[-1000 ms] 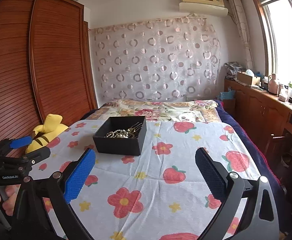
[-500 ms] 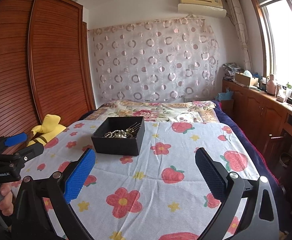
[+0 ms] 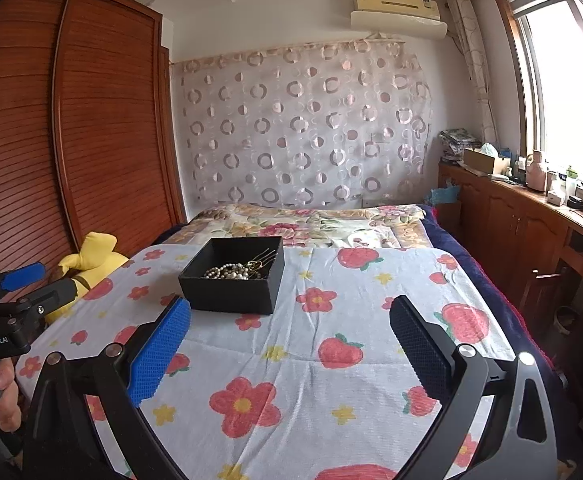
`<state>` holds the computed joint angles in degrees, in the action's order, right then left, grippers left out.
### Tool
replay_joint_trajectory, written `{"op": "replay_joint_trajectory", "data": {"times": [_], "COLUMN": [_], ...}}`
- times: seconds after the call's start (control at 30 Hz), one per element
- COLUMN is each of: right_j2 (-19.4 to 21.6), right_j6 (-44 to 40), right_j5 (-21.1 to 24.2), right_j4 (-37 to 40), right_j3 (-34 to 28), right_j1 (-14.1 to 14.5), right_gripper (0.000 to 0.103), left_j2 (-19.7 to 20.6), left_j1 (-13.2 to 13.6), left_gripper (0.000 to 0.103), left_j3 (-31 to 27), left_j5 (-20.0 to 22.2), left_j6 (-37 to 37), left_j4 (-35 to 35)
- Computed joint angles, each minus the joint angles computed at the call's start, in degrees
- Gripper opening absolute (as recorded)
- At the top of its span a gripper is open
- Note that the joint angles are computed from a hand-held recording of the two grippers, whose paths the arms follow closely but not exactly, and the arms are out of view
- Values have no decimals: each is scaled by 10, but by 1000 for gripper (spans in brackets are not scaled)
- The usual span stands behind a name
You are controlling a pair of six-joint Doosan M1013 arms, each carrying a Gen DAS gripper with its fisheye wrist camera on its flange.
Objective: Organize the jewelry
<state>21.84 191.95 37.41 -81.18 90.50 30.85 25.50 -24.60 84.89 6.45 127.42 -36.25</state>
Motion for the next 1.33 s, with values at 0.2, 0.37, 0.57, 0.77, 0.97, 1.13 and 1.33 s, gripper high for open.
{"op": "replay_joint_trajectory", "data": {"times": [0.2, 0.37, 0.57, 0.77, 0.97, 1.13, 1.33], "right_j2": [0, 0, 0, 0, 0, 0, 0], "right_j6": [0, 0, 0, 4, 3, 4, 4], "right_j5": [2, 2, 1, -2, -1, -1, 0], "right_j4": [0, 0, 0, -2, -1, -2, -3], "right_j3": [0, 0, 0, 0, 0, 0, 0], "right_j1": [0, 0, 0, 0, 0, 0, 0], "right_gripper": [101, 101, 101, 101, 101, 101, 101], "left_j2": [0, -1, 0, -1, -1, -1, -2], "left_j1": [0, 1, 1, 1, 1, 1, 2], "left_gripper": [95, 95, 95, 95, 95, 95, 95], "left_j3": [0, 0, 0, 0, 1, -1, -2], "left_j5": [1, 3, 2, 2, 1, 4, 8], "left_j6": [4, 17, 20, 21, 23, 8, 32], "left_j4": [-4, -17, -19, -20, -22, -9, -34]}}
